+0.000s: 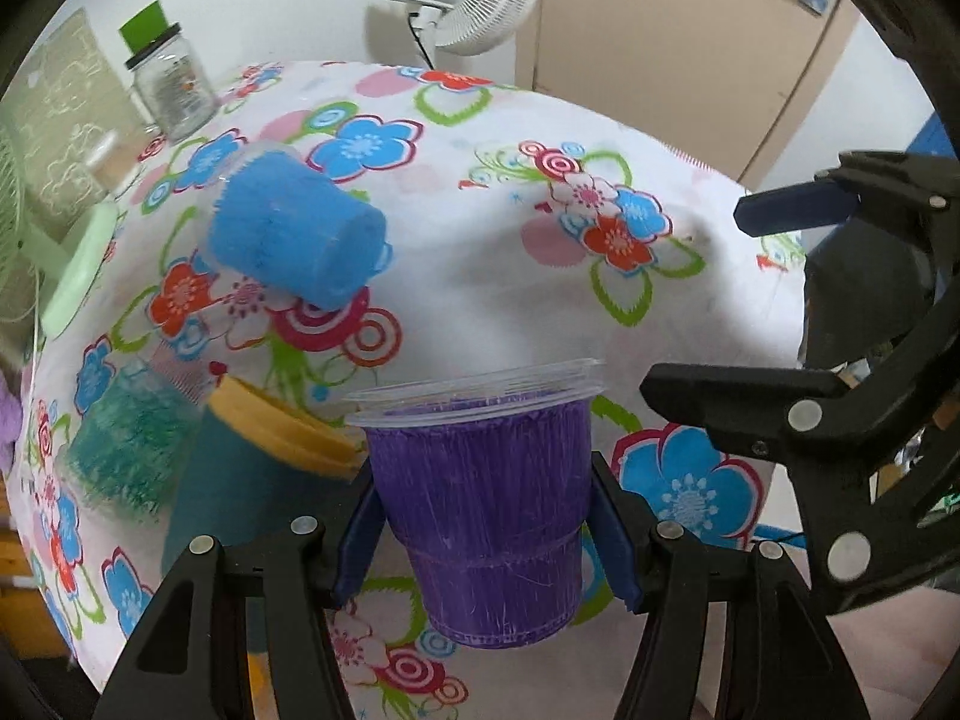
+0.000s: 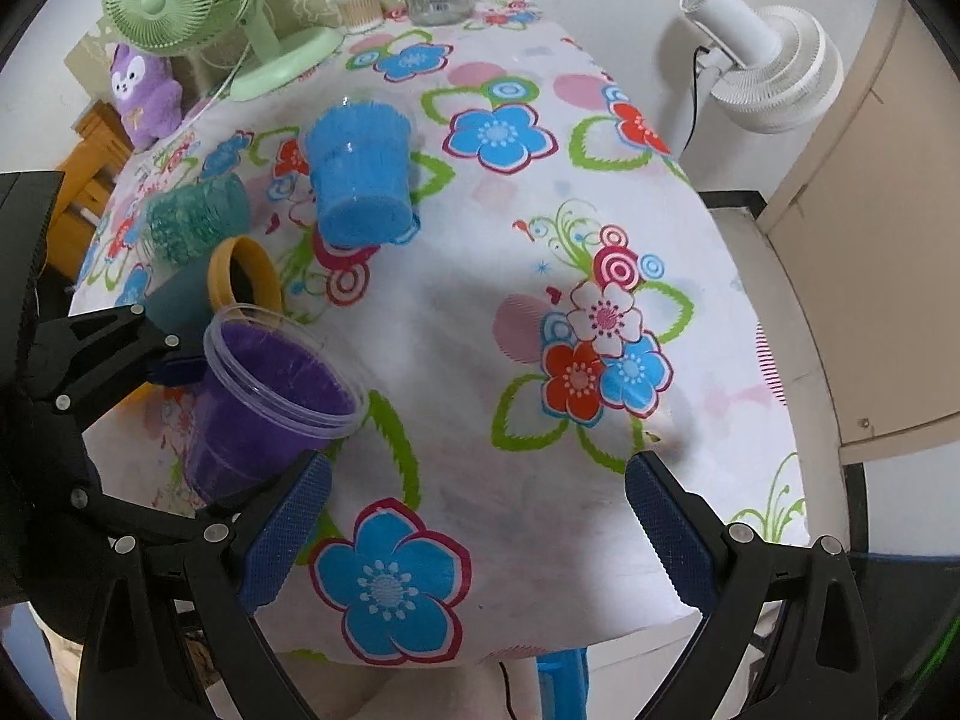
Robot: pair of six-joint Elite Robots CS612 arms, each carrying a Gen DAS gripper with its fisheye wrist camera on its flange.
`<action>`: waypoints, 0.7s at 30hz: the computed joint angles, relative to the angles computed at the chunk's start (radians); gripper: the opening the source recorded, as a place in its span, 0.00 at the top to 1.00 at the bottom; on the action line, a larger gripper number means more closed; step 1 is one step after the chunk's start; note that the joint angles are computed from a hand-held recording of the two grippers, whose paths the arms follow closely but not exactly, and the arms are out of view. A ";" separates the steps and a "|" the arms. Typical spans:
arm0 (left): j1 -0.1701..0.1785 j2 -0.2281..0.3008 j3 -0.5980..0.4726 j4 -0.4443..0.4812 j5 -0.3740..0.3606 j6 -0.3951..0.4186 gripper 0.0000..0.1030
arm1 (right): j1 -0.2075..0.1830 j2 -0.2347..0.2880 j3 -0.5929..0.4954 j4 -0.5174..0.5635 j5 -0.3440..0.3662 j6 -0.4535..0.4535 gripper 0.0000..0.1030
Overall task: Flip cup upside down
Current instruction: 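Lift the purple cup with the left tool toward the right tool, then tilt the purple cup in the left tool while the right tool grasps its body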
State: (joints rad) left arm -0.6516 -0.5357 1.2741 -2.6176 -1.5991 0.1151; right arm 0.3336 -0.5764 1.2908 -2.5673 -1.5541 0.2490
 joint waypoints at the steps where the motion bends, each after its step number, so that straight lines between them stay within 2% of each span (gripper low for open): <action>1: 0.000 0.003 -0.002 0.000 -0.002 0.002 0.37 | 0.000 0.003 -0.003 0.003 0.004 -0.004 0.03; 5: 0.004 0.020 -0.023 0.028 -0.017 -0.025 0.35 | -0.001 0.015 -0.017 0.014 0.015 -0.024 0.03; 8: 0.003 0.023 -0.031 0.049 0.001 -0.046 0.33 | -0.002 0.023 -0.026 0.015 0.026 -0.039 0.03; 9: 0.004 0.022 -0.029 0.044 0.004 -0.052 0.31 | -0.002 0.025 -0.031 0.019 0.029 -0.045 0.03; 11: 0.006 0.016 -0.023 0.038 -0.002 -0.072 0.16 | -0.002 0.027 -0.037 0.024 0.035 -0.059 0.03; 13: 0.008 0.007 -0.016 0.045 -0.007 -0.091 0.10 | -0.001 0.025 -0.039 0.022 0.043 -0.078 0.03; 18: 0.005 -0.029 0.021 0.045 0.008 -0.123 0.08 | 0.003 0.006 -0.036 0.020 0.065 -0.179 0.03; 21: 0.006 -0.052 0.045 0.042 0.022 -0.166 0.08 | 0.008 -0.007 -0.037 0.015 0.062 -0.284 0.03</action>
State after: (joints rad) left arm -0.6461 -0.5879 1.3186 -2.5754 -1.5769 -0.0510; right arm 0.3414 -0.5835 1.2542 -2.5528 -1.4922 -0.0345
